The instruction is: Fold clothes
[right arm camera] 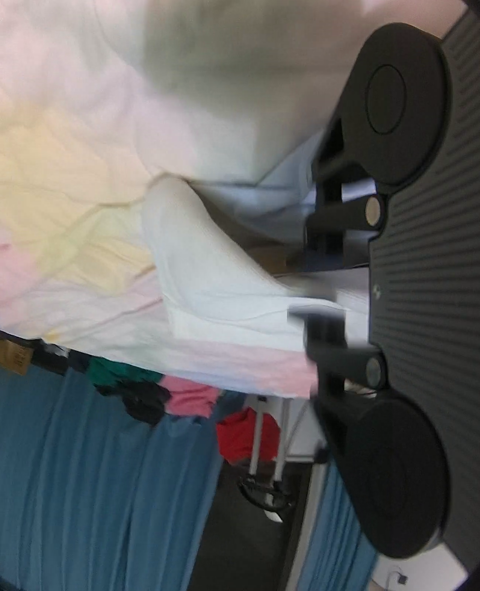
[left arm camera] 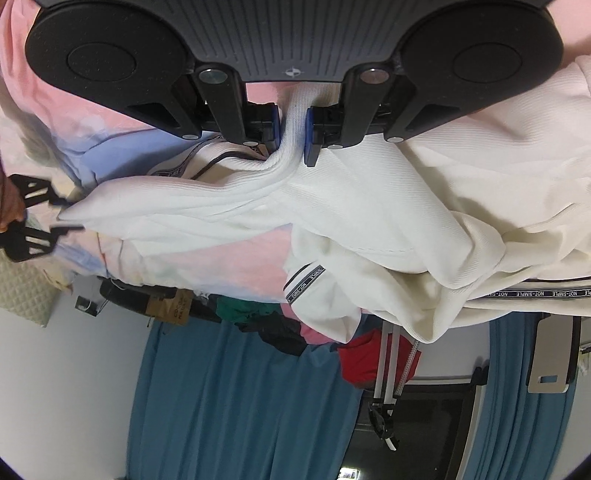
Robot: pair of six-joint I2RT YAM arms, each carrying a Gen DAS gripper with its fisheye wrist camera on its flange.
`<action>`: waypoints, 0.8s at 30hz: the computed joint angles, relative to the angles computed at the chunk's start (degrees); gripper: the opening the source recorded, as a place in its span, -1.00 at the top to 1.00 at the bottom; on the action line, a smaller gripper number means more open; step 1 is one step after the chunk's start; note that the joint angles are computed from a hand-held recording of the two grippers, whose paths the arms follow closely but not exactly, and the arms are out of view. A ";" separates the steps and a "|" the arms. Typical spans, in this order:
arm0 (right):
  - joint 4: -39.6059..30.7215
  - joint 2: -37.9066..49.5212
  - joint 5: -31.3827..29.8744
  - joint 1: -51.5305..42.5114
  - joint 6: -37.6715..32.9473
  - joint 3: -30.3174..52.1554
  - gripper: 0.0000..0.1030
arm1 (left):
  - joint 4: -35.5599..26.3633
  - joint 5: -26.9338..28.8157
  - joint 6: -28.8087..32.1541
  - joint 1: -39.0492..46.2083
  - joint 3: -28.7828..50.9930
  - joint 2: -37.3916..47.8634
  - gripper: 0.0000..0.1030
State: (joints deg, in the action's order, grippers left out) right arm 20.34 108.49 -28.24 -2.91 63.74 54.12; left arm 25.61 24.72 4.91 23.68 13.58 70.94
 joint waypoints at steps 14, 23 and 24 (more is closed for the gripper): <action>2.93 9.76 5.06 -3.16 -6.72 9.67 0.85 | -36.68 15.01 -2.54 18.21 10.11 -7.08 -0.35; 11.21 10.32 11.41 -3.35 -7.06 8.76 0.87 | -7.62 29.52 -45.34 35.00 12.36 21.07 -0.29; 11.31 10.64 11.94 -3.51 -6.76 8.88 0.87 | -5.25 29.16 -48.21 36.30 12.35 22.00 -0.18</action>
